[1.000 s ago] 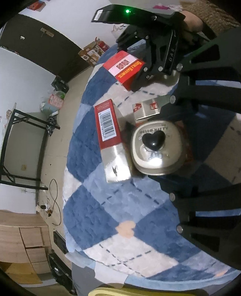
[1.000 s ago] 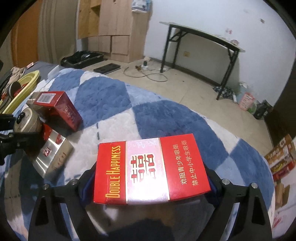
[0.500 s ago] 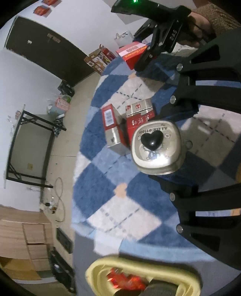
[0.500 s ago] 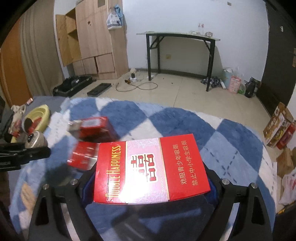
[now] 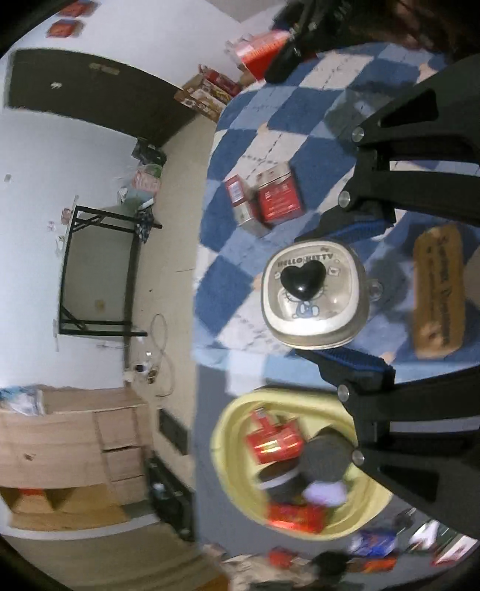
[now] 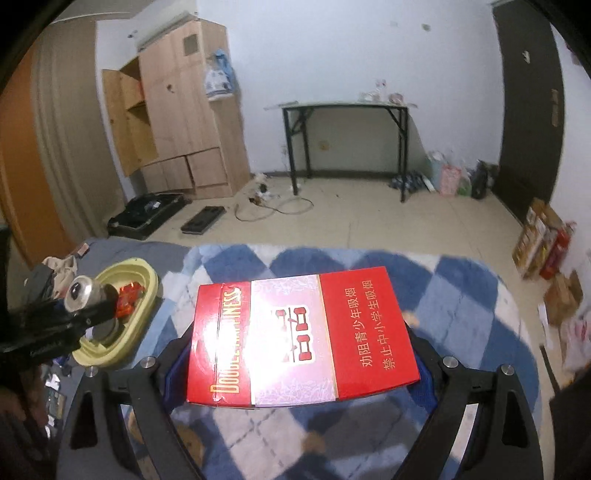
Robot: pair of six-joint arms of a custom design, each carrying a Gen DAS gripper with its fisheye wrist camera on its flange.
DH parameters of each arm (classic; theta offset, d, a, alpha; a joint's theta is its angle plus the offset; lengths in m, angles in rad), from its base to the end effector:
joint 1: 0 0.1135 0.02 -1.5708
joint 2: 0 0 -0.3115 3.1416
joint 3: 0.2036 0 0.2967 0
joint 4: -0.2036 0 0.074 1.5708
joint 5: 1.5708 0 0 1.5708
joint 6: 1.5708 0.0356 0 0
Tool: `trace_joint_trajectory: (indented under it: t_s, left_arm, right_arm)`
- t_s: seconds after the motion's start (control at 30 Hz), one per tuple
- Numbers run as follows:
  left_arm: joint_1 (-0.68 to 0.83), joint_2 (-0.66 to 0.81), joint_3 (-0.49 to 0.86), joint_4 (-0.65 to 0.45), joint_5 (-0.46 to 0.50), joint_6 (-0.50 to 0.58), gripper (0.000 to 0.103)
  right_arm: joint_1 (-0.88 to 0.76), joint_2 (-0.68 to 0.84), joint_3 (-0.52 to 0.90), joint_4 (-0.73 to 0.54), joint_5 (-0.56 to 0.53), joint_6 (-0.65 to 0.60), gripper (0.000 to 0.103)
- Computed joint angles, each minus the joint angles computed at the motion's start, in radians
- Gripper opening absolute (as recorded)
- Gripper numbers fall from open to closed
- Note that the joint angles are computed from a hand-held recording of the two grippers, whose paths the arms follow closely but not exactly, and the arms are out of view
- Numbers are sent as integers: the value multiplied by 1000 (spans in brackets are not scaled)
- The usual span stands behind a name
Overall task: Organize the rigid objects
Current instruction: 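Carry the silver gadget and Double Happiness box over the yellow tray with both tools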
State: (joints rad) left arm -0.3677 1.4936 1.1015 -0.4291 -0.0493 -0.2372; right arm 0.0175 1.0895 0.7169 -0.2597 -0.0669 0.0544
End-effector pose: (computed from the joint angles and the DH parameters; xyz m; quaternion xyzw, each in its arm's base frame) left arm 0.3385 -0.1285 0.2883 0.0517 0.9289 -0.0871 0.3562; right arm 0.2565 0.0069 0.2750 0.0013 0.8915 0.0461 0.4506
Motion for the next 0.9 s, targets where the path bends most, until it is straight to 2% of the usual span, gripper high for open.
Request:
trace_joint_trajectory:
  t_s: [0.07, 0.2, 0.3, 0.77, 0.9]
  left_arm:
    - [2, 10, -27, 25, 22, -58, 51]
    - [1, 60, 1, 21, 71, -117, 51]
    - [-23, 61, 2, 41, 14, -92, 51]
    - [-12, 56, -4, 44, 24, -65, 51]
    - [43, 49, 9, 43, 69, -76, 51]
  right_arm:
    - [28, 16, -12, 16, 49, -6, 92]
    - [61, 91, 28, 16, 87, 1, 92]
    - [62, 128, 51, 13, 86, -3, 92]
    - [45, 197, 62, 35, 58, -16, 92]
    - [69, 235, 74, 43, 54, -35, 92]
